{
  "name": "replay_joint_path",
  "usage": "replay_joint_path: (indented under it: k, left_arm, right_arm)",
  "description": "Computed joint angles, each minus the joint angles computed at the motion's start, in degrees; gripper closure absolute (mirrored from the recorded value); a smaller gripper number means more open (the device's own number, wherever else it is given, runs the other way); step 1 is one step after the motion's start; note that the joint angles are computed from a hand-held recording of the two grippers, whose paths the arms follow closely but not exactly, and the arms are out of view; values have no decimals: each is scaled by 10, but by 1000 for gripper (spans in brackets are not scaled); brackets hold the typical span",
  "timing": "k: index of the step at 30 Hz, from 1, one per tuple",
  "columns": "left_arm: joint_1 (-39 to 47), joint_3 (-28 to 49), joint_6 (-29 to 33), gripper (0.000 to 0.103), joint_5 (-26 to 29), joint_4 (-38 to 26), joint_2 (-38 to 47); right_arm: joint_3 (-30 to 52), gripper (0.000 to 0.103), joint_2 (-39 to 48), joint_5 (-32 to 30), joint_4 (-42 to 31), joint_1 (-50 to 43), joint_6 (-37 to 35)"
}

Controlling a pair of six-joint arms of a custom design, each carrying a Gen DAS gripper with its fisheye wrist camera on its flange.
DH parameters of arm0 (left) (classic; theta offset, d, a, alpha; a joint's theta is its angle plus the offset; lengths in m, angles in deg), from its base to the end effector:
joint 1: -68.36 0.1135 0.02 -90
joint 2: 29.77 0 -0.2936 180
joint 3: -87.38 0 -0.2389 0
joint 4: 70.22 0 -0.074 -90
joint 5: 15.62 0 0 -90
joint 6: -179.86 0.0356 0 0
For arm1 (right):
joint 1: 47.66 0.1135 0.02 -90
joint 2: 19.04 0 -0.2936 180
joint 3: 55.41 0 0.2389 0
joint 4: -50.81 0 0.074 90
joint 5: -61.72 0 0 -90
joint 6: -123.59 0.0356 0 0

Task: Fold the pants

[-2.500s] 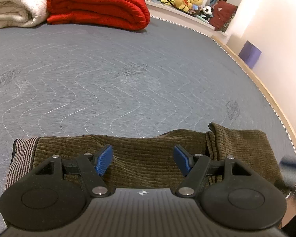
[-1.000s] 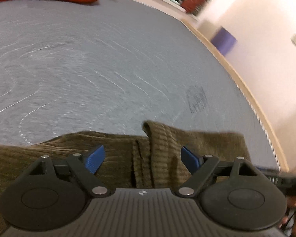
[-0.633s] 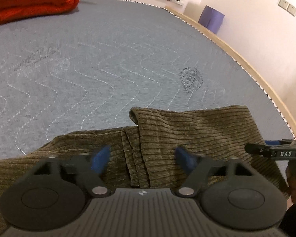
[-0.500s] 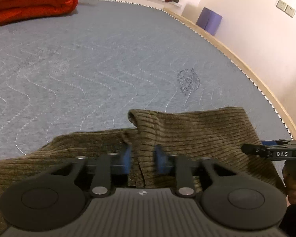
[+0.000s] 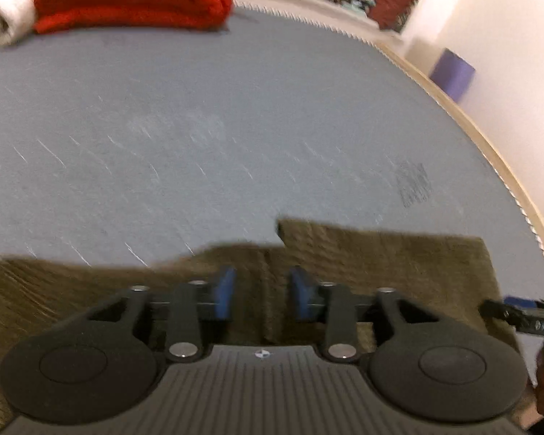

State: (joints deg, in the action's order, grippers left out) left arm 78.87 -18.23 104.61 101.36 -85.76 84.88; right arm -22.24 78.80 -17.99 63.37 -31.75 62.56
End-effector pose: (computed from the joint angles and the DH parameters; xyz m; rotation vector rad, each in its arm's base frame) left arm 0.3807 0.0542 0.1385 0.2695 2.4253 -0.4060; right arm 0.2222 0.0567 0.1024 0.3556 2.4377 0.1177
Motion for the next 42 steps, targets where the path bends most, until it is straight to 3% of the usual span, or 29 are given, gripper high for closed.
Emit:
replay_joint_path:
  k: [2,6,9,11,14,16,18,23,26,27,28,29,30,31,32,36,38,42]
  left_arm:
    - [5,-35,7,54,-2,58,-30]
    - [10,-103,62,55,22,133,-67]
    - [8,-124,124,67,53,119,-75]
    - [10,-129,164,83,78,91,-77]
    - [31,-128,219,94,110,35,-73]
    - [44,-133,240,94,117,23,-76]
    - [58,-136,248,94,130,19,-80]
    - [78,-147,218,94,152,54,-97]
    - [79,-113,256,94,176,-39,-95]
    - [73,-92,298,94,172,-99,-80]
    - [61,-68,353,90,145,-168,-61]
    - [41,-66,400,88,89,-203,-45]
    - [26,-90,426,88,41,-184,-43]
    - [28,-144,459,88,45,-115,-63]
    - [25,-171,475,88,41,-85,-82]
    - [38,-148,450,84,58,-128,-89]
    - [43,-150,428,76,66,-110,-100]
    - [49,-129,375,75,84,-110,-104]
  right_arm:
    - [6,10,2,8,-9,6,-2]
    - [11,10,8,18,-19,15,0]
    - [15,10,16,19,-23,18,0]
    - [15,12,18,20,-23,20,-3]
    - [10,29,18,20,-12,31,-7]
    - [7,47,15,43,-10,49,0]
    - [5,58,5,58,-16,60,9]
    - [-24,68,-56,63,-24,51,34]
    - [-33,67,-95,45,-47,45,37]
    - [-32,59,-106,29,-65,44,33]
    - [-28,43,-113,22,-83,46,31]
    - [-26,36,-120,24,-101,55,33]
    - [-26,28,-124,29,-115,64,34]
    - [-24,27,-129,35,-132,76,35]
    - [-24,27,-133,39,-147,84,38]
    - [-37,20,-141,10,-170,85,61]
    - [-46,18,-138,-11,-166,77,70]
    - [-67,16,-127,-66,-129,79,92]
